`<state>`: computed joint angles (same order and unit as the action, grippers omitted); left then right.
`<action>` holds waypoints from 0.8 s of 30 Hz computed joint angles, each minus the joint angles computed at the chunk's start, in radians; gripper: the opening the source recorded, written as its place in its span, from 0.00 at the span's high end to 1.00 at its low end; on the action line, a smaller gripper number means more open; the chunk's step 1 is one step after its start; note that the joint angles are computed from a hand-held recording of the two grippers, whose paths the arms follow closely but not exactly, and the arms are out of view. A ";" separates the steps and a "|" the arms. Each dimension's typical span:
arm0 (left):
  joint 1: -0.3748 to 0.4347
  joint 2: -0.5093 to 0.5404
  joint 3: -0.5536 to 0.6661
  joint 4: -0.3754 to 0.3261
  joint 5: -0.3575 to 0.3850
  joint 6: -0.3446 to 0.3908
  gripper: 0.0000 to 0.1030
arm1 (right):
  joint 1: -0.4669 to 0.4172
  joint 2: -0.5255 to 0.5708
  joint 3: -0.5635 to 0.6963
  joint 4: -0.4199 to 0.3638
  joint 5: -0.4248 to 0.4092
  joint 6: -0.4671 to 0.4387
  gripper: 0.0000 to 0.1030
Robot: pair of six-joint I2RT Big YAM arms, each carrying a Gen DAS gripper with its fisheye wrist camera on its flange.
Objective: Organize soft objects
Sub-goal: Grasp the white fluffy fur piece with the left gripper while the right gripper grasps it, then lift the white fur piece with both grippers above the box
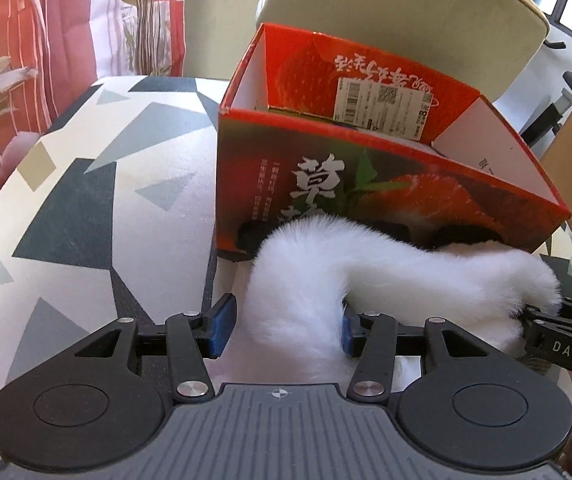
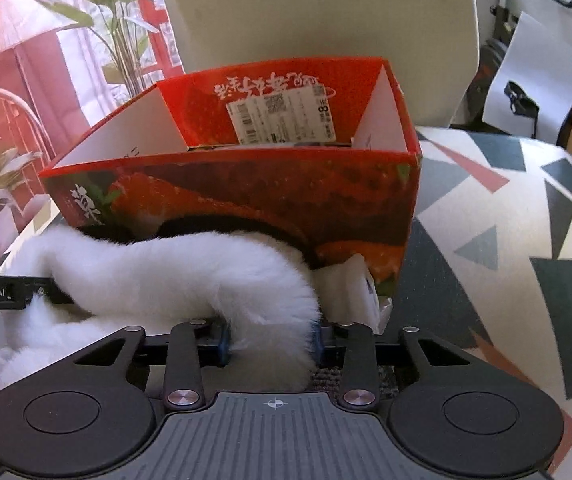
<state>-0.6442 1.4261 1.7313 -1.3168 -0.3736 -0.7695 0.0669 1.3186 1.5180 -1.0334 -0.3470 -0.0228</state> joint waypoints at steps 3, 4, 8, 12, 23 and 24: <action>0.004 -0.001 -0.007 0.004 0.010 -0.005 0.50 | -0.008 0.002 -0.004 0.002 -0.015 0.008 0.70; 0.005 -0.002 -0.007 0.008 0.014 -0.008 0.51 | -0.010 0.002 -0.005 0.002 -0.020 0.009 0.71; 0.007 -0.025 -0.030 0.051 0.036 -0.010 0.68 | -0.019 -0.002 -0.010 0.003 -0.041 0.018 0.74; -0.003 -0.030 -0.033 0.050 0.023 -0.005 0.74 | -0.028 -0.011 -0.020 0.013 -0.057 0.041 0.81; -0.014 -0.035 -0.038 0.024 0.016 -0.003 0.76 | -0.031 -0.025 -0.028 0.018 -0.069 0.062 0.85; -0.015 -0.037 -0.040 0.025 0.015 -0.001 0.77 | -0.031 -0.027 -0.028 0.017 -0.070 0.063 0.85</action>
